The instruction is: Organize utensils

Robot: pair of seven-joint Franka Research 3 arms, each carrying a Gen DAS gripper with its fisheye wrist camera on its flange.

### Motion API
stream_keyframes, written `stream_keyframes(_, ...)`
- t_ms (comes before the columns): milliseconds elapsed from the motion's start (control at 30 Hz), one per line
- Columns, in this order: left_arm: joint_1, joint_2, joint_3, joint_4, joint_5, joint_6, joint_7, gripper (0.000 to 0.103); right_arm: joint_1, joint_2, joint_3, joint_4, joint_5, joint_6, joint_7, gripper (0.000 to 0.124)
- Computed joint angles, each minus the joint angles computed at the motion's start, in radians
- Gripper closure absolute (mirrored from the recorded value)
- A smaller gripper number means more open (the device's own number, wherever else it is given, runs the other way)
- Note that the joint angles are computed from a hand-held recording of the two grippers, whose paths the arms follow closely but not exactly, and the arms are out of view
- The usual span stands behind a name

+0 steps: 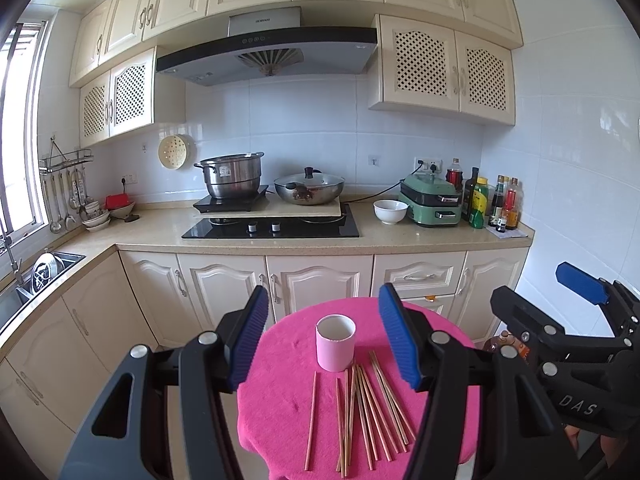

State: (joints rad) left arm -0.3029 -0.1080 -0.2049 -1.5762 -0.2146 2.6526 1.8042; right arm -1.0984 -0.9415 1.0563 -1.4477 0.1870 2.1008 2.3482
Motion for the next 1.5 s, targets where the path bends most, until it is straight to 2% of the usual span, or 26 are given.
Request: stream_keyframes(1500, 0.014, 0.040, -0.016, 0.035, 0.045, -0.024, -0.047, 0.046, -0.004, 0.021, 0.014, -0.010, 0.007, 0.012, -0.005, 0.027)
